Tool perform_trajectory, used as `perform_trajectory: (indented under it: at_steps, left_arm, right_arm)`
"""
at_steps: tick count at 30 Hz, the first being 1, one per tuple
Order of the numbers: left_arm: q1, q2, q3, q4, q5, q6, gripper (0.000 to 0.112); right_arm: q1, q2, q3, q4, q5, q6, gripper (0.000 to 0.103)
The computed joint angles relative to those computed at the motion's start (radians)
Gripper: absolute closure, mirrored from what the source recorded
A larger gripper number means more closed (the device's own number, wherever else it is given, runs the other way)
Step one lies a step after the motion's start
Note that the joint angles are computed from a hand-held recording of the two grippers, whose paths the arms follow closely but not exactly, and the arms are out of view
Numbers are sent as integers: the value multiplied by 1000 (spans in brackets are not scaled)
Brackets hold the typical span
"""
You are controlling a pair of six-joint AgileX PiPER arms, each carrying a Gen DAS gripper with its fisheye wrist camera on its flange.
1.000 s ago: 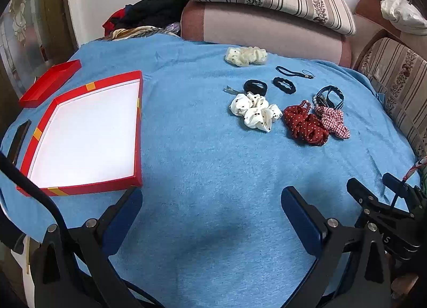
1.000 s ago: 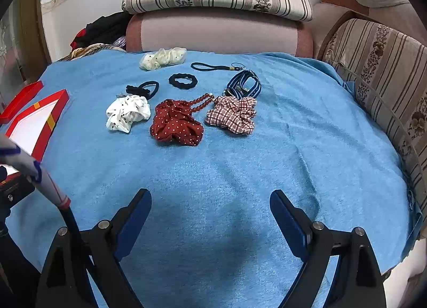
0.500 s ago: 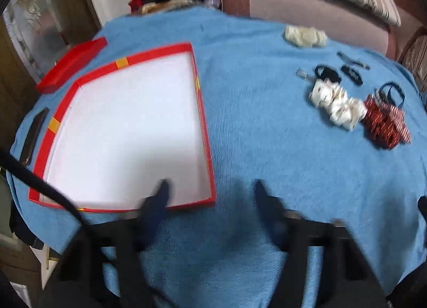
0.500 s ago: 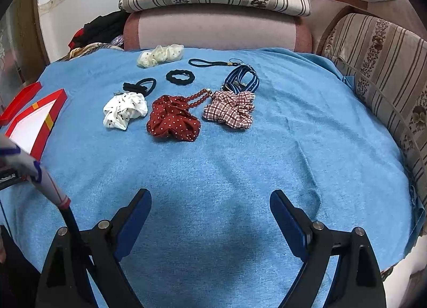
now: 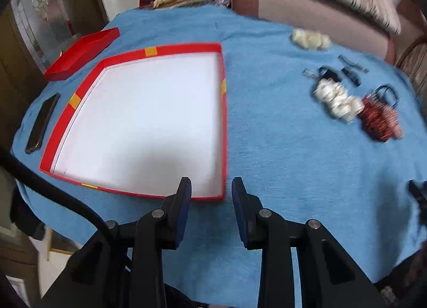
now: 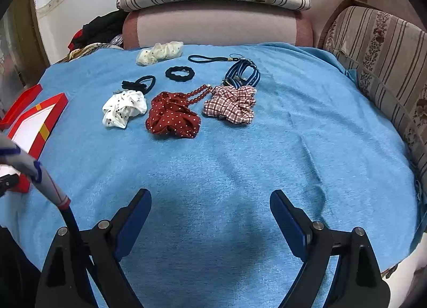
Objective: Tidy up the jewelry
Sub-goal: 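Move both tools toward the scrunchies lying beside the white tray, then grasp the white cherry-print scrunchie with left tool while right tool grasps red polka-dot scrunchie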
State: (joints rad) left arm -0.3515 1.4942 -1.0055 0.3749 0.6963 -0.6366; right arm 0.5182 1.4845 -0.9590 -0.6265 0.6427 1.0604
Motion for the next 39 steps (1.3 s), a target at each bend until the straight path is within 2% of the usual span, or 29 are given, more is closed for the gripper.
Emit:
perform_trajectory:
  at_steps: [2, 4, 6, 10, 13, 15, 17, 20, 23, 29, 31, 32, 33, 34, 35, 36, 39]
  left_arm:
    - [-26, -28, -11, 0, -8, 8, 76]
    - [-49, -20, -46, -12, -12, 27, 60]
    - [-68, 4, -90, -62, -19, 76, 54]
    - [-74, 117, -229, -193, -16, 217, 54]
    - [-91, 222, -335, -193, -21, 249, 54]
    - [-78, 298, -420, -261, -2, 315, 54]
    - [-55, 397, -539, -366, 33, 398, 54]
    - [-38, 510, -677, -432, 73, 450, 54]
    - [-24, 655, -871, -507, 149, 497, 54]
    - [-40, 863, -1158, -540, 291, 544, 54]
    - [-49, 892, -1193, -538, 306, 541, 54]
    - [-51, 894, -1191, -546, 301, 543, 56]
    - [-53, 887, -1173, -547, 289, 541, 72]
    - [-56, 883, -1166, -544, 290, 534, 96]
    - [-53, 880, -1163, -565, 309, 539, 100]
    - [-49, 863, -1135, -583, 301, 543, 101]
    - [-37, 748, -975, -622, 226, 559, 103]
  right_arm:
    - [-8, 4, -3, 9, -12, -14, 10]
    - [-18, 13, -14, 20, -24, -38, 10]
    - [-29, 21, -28, 26, -39, -64, 10]
    - [-58, 47, -69, 32, -78, -129, 10]
    - [-93, 82, -108, 80, -123, -208, 11]
    - [-123, 109, -134, 155, -158, -291, 13]
    - [-160, 146, -173, 262, -192, -399, 13]
    - [-201, 203, -232, 438, -220, -572, 14]
    - [-229, 266, -293, 576, -221, -708, 18]
    - [-245, 363, -374, 679, -201, -799, 22]
    - [-245, 382, -390, 691, -194, -816, 28]
    - [-242, 395, -404, 686, -184, -814, 35]
    - [-238, 405, -416, 678, -176, -809, 45]
    - [-238, 413, -427, 682, -166, -815, 53]
    - [-239, 419, -439, 701, -149, -835, 73]
    - [-241, 421, -442, 717, -142, -848, 79]
    - [-235, 373, -408, 746, -146, -868, 86]
